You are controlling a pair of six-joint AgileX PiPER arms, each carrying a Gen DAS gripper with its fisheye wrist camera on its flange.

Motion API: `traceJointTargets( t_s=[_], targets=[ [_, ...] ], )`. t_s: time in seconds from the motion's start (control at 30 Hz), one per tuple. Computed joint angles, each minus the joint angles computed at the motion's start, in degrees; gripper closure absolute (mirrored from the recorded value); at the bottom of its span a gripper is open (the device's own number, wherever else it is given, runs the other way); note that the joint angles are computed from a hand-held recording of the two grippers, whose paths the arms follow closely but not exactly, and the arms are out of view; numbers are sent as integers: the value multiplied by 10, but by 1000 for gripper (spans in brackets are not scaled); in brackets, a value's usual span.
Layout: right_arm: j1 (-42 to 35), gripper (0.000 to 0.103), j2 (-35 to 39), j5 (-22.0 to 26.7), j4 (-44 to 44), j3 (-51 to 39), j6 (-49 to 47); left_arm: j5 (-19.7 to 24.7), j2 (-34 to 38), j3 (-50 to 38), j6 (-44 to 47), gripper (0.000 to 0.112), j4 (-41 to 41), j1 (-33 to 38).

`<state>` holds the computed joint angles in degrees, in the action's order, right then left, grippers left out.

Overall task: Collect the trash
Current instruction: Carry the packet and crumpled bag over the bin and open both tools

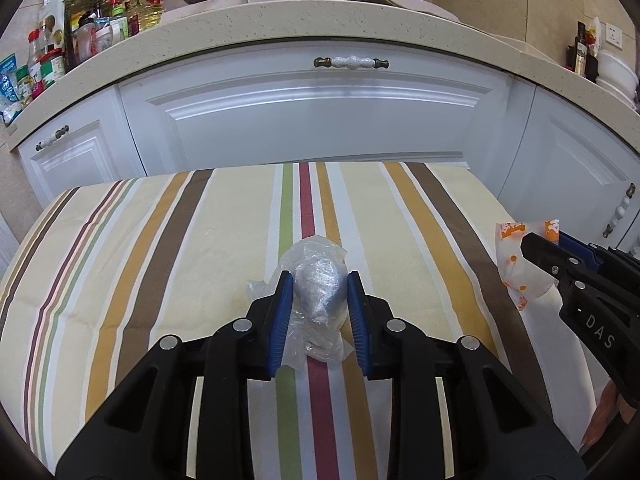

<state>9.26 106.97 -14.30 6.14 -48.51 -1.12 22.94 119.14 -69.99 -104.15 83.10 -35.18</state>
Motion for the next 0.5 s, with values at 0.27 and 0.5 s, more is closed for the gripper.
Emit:
traceJointTargets(
  t_s=[0.27,0.5],
  targets=[
    [11,83,-41,-14,43,51,-31,15,-48,62,-65,87,54,-19],
    [27,83,-88,-35,89,112,-68,26,-102,130,-110,87,82,-30]
  ],
)
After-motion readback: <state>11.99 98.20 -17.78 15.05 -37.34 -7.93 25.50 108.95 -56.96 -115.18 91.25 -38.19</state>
